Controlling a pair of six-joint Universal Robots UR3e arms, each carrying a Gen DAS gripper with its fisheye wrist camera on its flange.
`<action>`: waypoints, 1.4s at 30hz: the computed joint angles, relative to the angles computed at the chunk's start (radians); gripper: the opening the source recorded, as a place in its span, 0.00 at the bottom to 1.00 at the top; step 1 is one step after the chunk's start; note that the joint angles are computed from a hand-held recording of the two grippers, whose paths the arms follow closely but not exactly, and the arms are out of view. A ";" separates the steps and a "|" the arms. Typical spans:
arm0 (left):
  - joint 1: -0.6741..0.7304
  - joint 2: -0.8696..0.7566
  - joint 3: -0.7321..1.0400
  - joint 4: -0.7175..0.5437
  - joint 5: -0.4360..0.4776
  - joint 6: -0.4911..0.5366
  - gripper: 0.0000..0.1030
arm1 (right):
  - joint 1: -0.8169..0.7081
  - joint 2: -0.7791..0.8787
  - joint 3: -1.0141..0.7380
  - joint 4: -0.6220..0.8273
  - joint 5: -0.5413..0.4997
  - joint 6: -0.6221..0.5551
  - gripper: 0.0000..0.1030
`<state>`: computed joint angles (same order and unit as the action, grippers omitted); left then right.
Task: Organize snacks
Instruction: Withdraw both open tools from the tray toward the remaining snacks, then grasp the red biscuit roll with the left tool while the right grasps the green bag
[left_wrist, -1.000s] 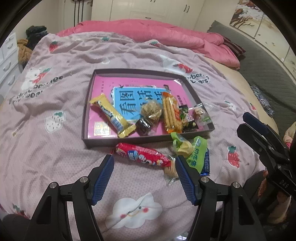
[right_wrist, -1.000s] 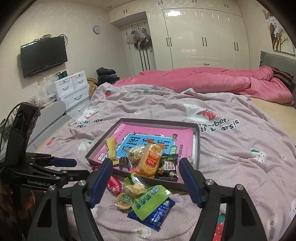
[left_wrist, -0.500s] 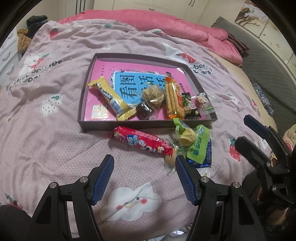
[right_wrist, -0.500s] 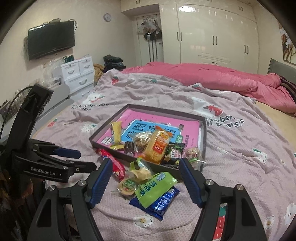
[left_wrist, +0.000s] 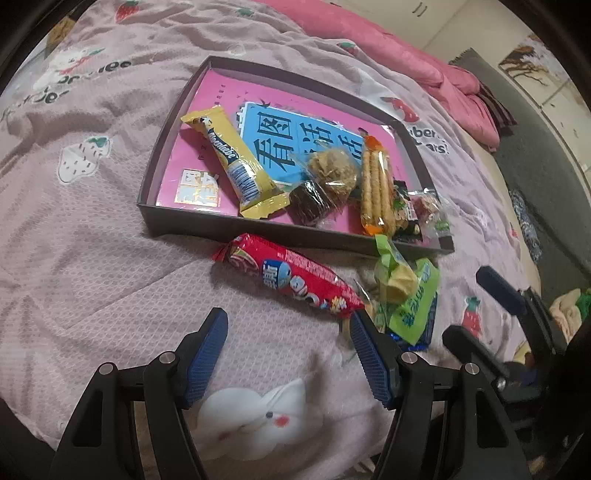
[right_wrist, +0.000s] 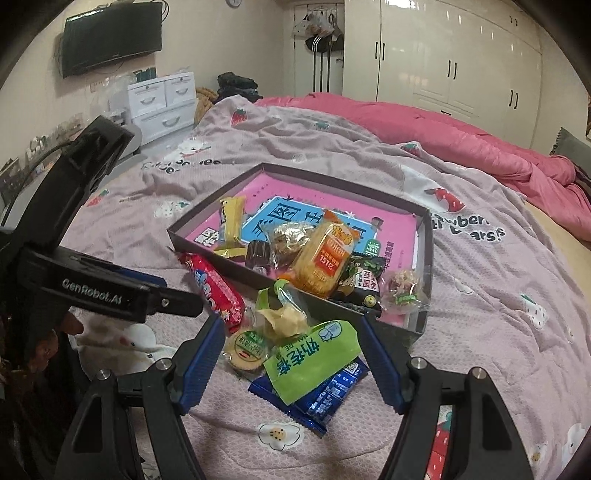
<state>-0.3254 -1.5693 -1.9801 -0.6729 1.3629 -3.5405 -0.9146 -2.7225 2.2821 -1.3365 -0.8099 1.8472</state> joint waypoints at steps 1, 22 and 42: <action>0.003 -0.010 0.004 0.007 -0.008 -0.006 0.68 | 0.026 0.015 0.015 -0.052 -0.010 0.031 0.71; -0.010 -0.248 0.166 0.062 0.029 -0.138 0.68 | 0.560 0.599 0.200 -1.154 -0.345 0.497 0.71; -0.003 -0.264 0.157 0.094 0.060 -0.174 0.49 | 0.744 0.891 0.245 -1.661 -0.479 0.474 0.35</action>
<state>-0.3288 -1.8329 -1.8235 -0.5794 1.4226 -3.7148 -0.1704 -1.8313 2.5273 -2.9974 -1.2891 2.3213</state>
